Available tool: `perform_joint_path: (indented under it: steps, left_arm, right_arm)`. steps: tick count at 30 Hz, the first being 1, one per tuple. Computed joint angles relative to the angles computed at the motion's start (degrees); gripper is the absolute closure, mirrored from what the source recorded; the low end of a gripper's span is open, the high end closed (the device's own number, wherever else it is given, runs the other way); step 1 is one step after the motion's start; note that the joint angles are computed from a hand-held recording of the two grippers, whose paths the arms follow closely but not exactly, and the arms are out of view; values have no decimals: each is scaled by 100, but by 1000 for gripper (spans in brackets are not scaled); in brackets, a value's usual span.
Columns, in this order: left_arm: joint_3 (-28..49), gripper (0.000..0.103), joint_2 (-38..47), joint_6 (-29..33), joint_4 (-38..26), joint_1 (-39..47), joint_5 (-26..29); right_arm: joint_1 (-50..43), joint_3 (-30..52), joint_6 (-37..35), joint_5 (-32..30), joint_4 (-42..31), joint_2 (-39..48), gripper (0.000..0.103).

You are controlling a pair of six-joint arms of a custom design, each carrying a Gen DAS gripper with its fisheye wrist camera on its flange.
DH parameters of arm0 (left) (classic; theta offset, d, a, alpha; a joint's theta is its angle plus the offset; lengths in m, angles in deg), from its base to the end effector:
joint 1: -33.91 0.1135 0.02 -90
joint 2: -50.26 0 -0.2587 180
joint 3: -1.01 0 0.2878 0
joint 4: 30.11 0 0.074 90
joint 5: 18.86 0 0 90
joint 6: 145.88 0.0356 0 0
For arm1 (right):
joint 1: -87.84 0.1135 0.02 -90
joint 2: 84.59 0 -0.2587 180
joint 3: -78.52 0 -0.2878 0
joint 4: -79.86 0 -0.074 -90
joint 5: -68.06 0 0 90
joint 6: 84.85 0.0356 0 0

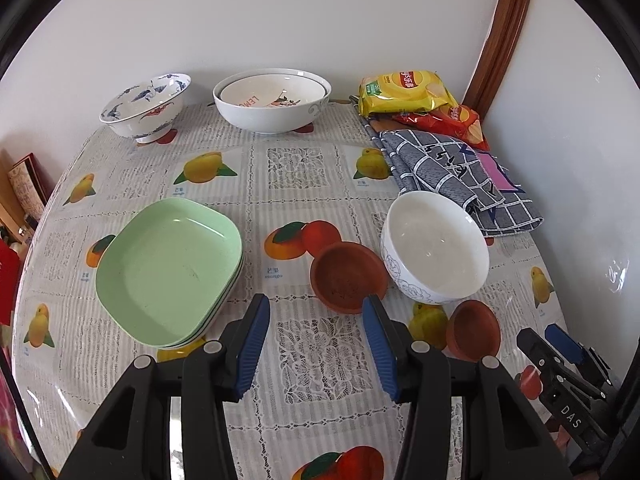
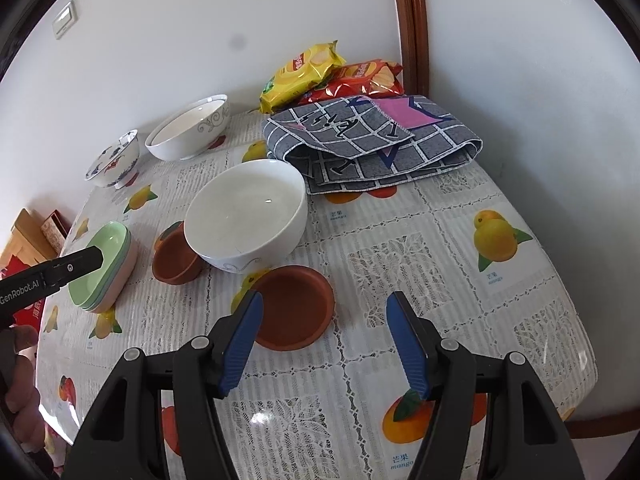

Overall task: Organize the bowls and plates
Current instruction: 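Move both grippers toward the brown terracotta dishes beside the white bowl, then grasp the brown terracotta bowl with the left gripper while the right grasps a brown saucer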

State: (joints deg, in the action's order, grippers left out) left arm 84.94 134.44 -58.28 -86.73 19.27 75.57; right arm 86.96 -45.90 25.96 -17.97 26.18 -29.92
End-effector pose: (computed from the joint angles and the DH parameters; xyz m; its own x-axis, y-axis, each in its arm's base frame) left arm 0.3296 -0.0889 0.2779 -0.8218 0.1715 -0.5434 0.2586 0.9620 -0.0875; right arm 0.2244 -0.0059 0.2419 -0.7239 0.3656 -0.5851 0.3363 0.9275 0.1634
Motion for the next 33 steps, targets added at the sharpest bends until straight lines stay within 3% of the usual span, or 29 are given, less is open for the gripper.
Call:
perform_joint_path:
  steps: [15,33]
  left_arm:
    - [146,57,528,-63,141,191,116]
    - [615,57,1504,-319,290,-39,156]
  right_arm:
    - [-207,-40,31,-230,304,572,40]
    - [-309,-78,-67,-659,948,1464,66]
